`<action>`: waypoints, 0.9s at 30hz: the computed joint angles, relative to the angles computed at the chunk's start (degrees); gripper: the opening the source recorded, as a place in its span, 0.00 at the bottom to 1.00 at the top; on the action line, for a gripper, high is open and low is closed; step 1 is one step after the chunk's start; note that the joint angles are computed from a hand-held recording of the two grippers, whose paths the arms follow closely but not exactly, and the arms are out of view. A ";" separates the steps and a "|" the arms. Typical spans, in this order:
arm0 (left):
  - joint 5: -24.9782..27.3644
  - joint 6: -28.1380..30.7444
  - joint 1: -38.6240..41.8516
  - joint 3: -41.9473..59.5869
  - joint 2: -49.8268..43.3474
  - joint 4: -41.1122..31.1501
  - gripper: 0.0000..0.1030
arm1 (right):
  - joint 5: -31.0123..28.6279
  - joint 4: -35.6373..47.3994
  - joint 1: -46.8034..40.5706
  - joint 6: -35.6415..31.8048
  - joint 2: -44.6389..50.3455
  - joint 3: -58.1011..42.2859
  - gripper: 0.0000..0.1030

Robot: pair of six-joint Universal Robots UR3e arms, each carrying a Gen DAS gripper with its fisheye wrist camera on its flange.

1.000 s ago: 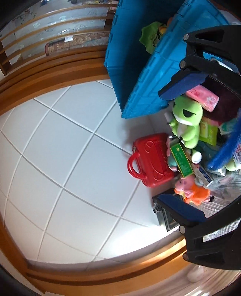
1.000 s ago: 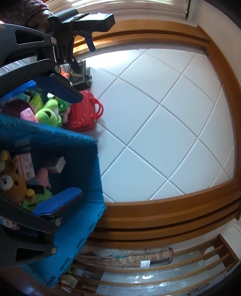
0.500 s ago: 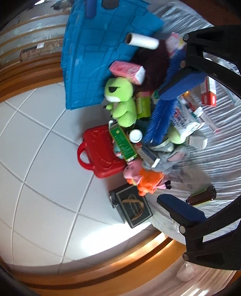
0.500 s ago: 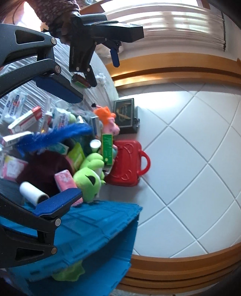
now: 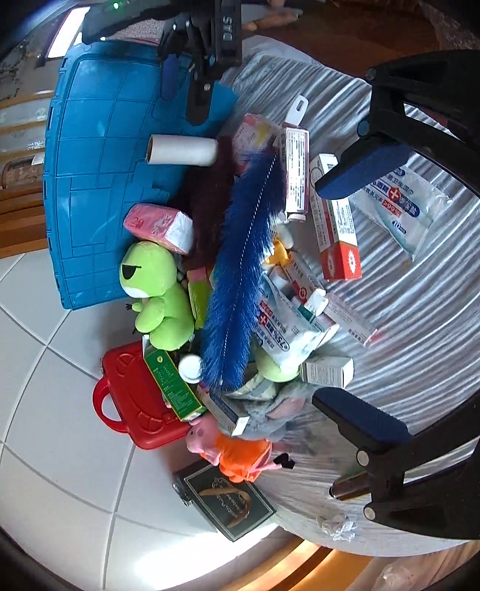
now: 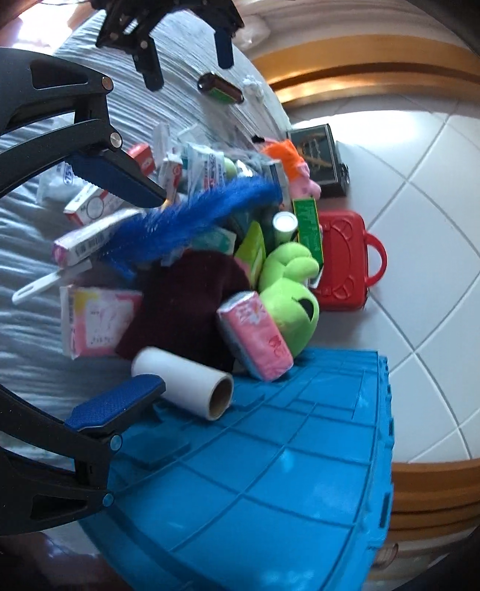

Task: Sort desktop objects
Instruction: 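Move both tools back over the pile of items, then grasp the red-and-white ointment box with the left tool while the right tool grasps the pink ointment box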

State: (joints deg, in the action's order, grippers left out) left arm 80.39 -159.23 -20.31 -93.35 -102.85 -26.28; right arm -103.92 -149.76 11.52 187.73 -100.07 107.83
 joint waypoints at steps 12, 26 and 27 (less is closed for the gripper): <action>-2.72 5.77 -0.48 1.47 -2.76 -2.12 1.00 | -0.50 -11.72 -7.49 9.30 9.53 2.58 0.86; -12.73 21.31 0.67 18.24 -14.97 -19.88 0.96 | 5.64 8.80 -11.25 1.94 29.20 -28.52 0.57; -14.19 23.32 0.67 21.22 -16.69 -23.12 0.94 | 5.59 11.84 -11.19 0.82 30.22 -31.26 0.56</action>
